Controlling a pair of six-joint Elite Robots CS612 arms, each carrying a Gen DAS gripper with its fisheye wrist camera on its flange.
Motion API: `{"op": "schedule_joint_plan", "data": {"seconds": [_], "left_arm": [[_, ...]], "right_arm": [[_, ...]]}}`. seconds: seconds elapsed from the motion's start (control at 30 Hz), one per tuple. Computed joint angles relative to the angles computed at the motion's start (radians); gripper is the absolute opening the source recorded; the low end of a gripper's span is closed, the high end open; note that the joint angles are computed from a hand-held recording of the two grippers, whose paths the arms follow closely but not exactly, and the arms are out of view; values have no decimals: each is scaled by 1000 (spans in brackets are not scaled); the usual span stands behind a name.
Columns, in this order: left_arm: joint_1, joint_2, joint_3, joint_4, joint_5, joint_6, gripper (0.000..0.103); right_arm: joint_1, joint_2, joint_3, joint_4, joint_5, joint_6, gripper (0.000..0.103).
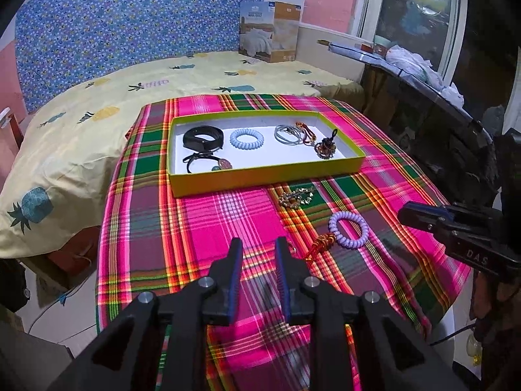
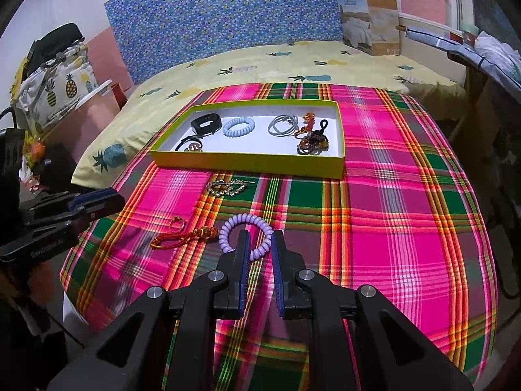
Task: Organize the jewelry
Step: 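Grasp the orange tassel keychain with the left tool while the right tool grasps the lavender coil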
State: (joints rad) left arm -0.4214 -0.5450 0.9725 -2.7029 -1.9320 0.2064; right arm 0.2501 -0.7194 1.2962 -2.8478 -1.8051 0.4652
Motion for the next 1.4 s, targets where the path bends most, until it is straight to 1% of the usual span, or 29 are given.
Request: {"op": "schedule_joint_plan", "data": {"seconds": [0.27, 0.4, 0.73, 0.8, 0.83, 0.87, 1.03, 1.17, 1.2, 1.23, 1.27, 1.37, 1.4], "left_arm": [[-2, -1, 5, 18, -22, 29, 23], [0, 3, 0, 24, -30, 29, 30], [-1, 12, -14, 38, -39, 37, 30], [0, 13, -17, 39, -38, 32, 30], [1, 15, -18, 39, -39, 30, 30], [1, 15, -19, 40, -39, 29, 30], [1, 18, -22, 44, -44, 35, 30], [1, 20, -24, 48, -46, 39, 30], [1, 21, -24, 49, -45, 39, 30], [0, 21, -25, 50, -44, 39, 30], [0, 22, -27, 51, -44, 39, 30], [0, 25, -32, 56, -44, 42, 30], [0, 26, -33, 58, -46, 44, 30]], "right_arm": [[-3, 6, -6, 12, 14, 0, 14], [-5, 10, -9, 18, 23, 2, 14], [-18, 29, -32, 52, 67, 1, 15], [-20, 33, -36, 57, 75, 0, 20], [-20, 35, -39, 59, 77, 1, 32], [-21, 38, -42, 61, 79, 1, 42], [-22, 48, -56, 77, 77, -8, 43], [-19, 58, -75, 105, 53, -18, 43], [-19, 61, -79, 110, 49, -21, 43], [-18, 63, -84, 118, 42, -28, 40], [-16, 66, -90, 126, 37, -39, 30], [-10, 74, -107, 151, 21, -66, 13], [-8, 77, -112, 161, 13, -76, 11]]}}
